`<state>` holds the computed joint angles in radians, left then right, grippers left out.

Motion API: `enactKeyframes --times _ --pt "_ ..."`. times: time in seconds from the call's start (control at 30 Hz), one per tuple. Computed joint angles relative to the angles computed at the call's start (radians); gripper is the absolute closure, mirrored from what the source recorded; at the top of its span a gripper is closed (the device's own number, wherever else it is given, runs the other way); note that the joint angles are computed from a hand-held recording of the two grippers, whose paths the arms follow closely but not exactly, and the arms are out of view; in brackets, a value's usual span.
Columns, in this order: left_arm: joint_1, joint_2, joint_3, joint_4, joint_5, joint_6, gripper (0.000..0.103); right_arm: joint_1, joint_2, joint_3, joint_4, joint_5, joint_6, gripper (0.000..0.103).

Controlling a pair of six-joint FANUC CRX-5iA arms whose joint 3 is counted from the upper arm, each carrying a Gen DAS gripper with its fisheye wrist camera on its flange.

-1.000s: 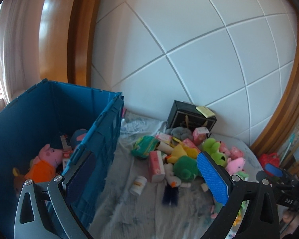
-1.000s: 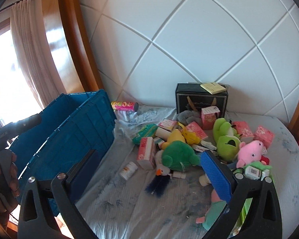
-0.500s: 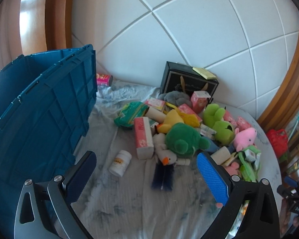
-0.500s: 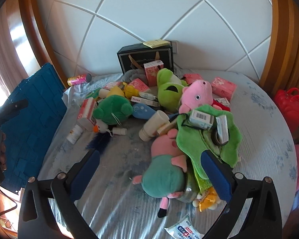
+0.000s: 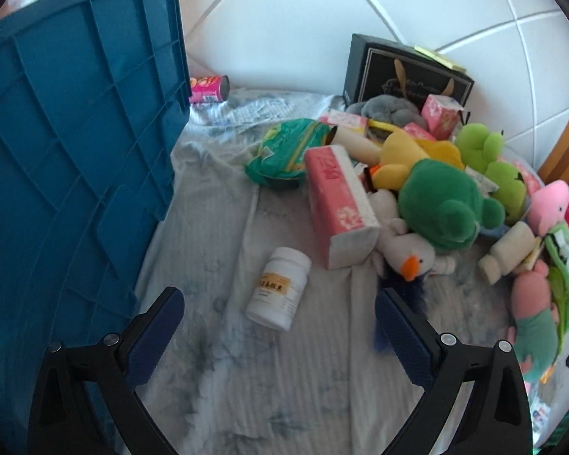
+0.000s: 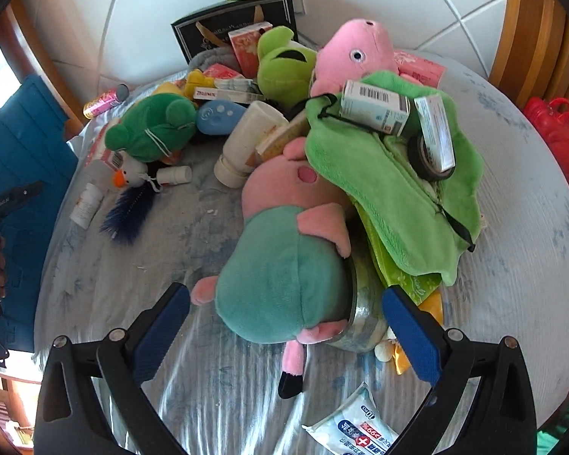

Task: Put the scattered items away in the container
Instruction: 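Grasp the white pill bottle with the left tool while the right tool grasps the green-shirted pig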

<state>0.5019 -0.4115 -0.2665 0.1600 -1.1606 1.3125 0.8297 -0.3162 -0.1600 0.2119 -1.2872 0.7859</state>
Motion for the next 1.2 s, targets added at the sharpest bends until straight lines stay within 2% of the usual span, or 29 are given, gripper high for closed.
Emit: enactKeyframes --times 0.23,0.43,0.77,0.93,1.0,1.03,1.07,1.1,1.13,1.17,1.2 --pt "-0.043 0.128 -0.016 -0.069 0.064 -0.029 0.001 -0.040 0.056 -0.017 -0.020 0.023 0.003 0.000" --pt "-0.067 0.210 -0.006 -0.100 0.070 -0.017 0.001 -0.050 0.109 0.012 -0.005 0.046 0.022 0.000" --pt "-0.078 0.258 -0.003 -0.116 0.058 -0.011 0.001 -0.008 0.240 0.062 0.083 -0.019 0.116 0.000" --pt "-0.072 0.254 -0.011 -0.105 0.059 -0.010 0.001 -0.031 0.277 0.071 0.062 -0.001 0.166 0.000" --pt "-0.058 0.249 -0.023 -0.069 0.056 -0.030 0.007 -0.049 0.286 0.080 0.037 0.000 0.168 0.000" --pt "-0.048 0.244 -0.033 -0.042 0.056 -0.048 0.017 -0.055 0.289 0.088 0.026 -0.004 0.170 0.000" --pt "-0.050 0.234 -0.038 -0.040 0.062 -0.052 0.031 -0.058 0.286 0.091 0.018 -0.004 0.166 0.000" --pt "-0.052 0.227 -0.040 -0.036 0.062 -0.059 0.039 -0.058 0.279 0.089 0.015 0.002 0.160 0.007" --pt "-0.054 0.223 -0.039 -0.036 0.058 -0.060 0.052 -0.056 0.272 0.087 0.016 0.004 0.158 0.011" --pt "-0.057 0.221 -0.035 -0.044 0.051 -0.053 0.057 -0.055 0.265 0.085 0.017 0.004 0.155 0.019" --pt "-0.055 0.219 -0.036 -0.041 0.044 -0.050 0.057 -0.055 0.258 0.084 0.015 0.003 0.154 0.025"
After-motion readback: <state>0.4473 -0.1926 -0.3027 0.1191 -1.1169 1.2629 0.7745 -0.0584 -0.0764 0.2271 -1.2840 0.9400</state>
